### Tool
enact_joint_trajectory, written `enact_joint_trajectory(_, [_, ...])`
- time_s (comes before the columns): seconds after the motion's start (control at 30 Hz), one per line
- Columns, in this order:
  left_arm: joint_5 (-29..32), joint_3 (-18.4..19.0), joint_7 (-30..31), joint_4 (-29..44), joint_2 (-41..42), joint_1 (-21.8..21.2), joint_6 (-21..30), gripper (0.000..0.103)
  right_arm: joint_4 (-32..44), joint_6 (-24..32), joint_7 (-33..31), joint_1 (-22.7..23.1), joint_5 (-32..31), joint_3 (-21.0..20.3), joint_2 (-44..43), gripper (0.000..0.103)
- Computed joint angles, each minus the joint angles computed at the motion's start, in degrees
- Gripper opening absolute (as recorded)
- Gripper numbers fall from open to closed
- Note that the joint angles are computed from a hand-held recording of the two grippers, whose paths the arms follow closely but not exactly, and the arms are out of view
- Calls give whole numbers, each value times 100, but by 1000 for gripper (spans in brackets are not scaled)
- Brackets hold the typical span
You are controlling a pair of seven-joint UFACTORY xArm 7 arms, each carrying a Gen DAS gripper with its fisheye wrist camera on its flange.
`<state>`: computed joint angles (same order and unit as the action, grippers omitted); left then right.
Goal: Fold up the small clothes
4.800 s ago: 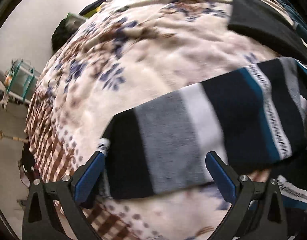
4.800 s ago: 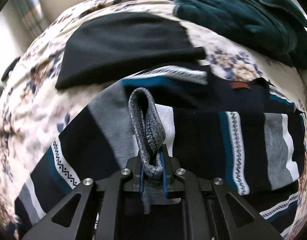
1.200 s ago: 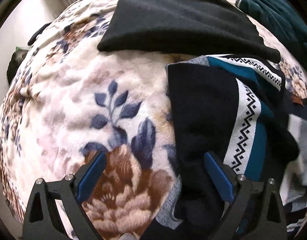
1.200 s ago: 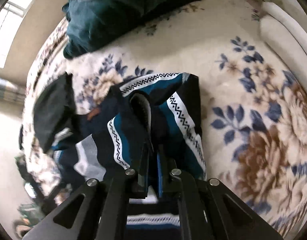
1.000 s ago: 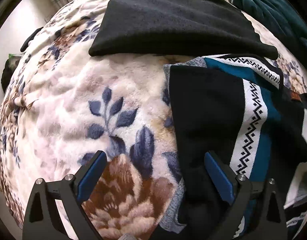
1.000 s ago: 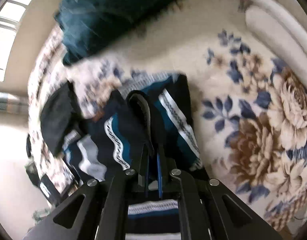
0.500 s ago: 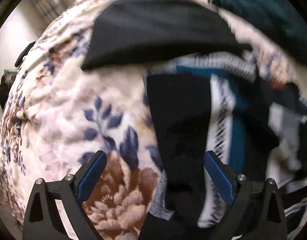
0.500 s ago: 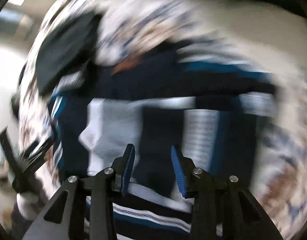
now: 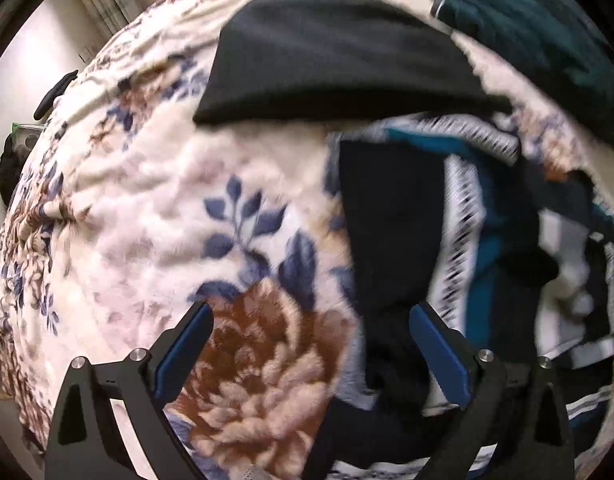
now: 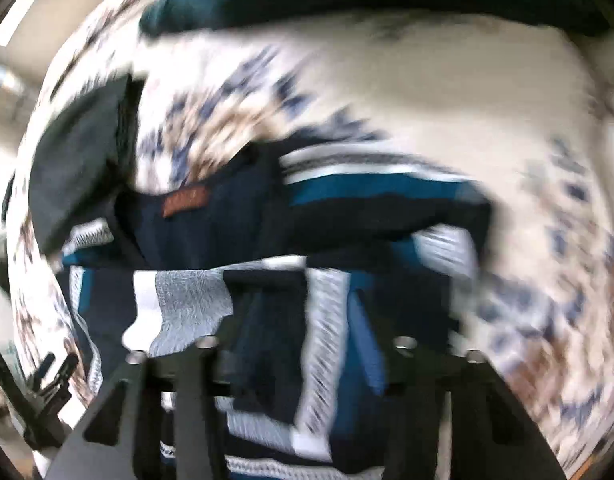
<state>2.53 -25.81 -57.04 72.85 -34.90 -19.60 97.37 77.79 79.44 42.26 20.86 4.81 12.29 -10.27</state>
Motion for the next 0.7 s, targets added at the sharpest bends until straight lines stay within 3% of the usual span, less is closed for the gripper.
enact_joint_trajectory(0.17, [92,-164,-49,238,285,-37,-42,101,-907,620,798,-220,432,-153,-1210,53])
enact_joint_trajectory(0.3, [-9,-144,-109,135,455,-171,-101,101,-2131,-196,1283,-362,1101,-239,-1782,53])
enact_joint_trajectory(0.33, [-27,-142,-138,131,475,-213,-82,101,-2264,-415,1380,-371,1229,-222,-1768,48])
enact_joint_trajectory(0.37, [-14,-161,-152,153,508,-253,-28,101,-2381,-631,1537,-397,1261,-170,-1789,20])
enact_joint_trajectory(0.4, [20,-188,-153,185,550,-292,46,101,-2320,-659,1663,-416,1106,-76,-1740,13])
enact_joint_trajectory(0.47, [8,-182,-144,156,548,-390,117,101,-1898,-552,1814,-399,609,157,-1590,9])
enact_joint_trajectory(0.7, [-286,52,120,-244,405,-645,169,101,-758,-13,1935,-210,238,240,-1462,8])
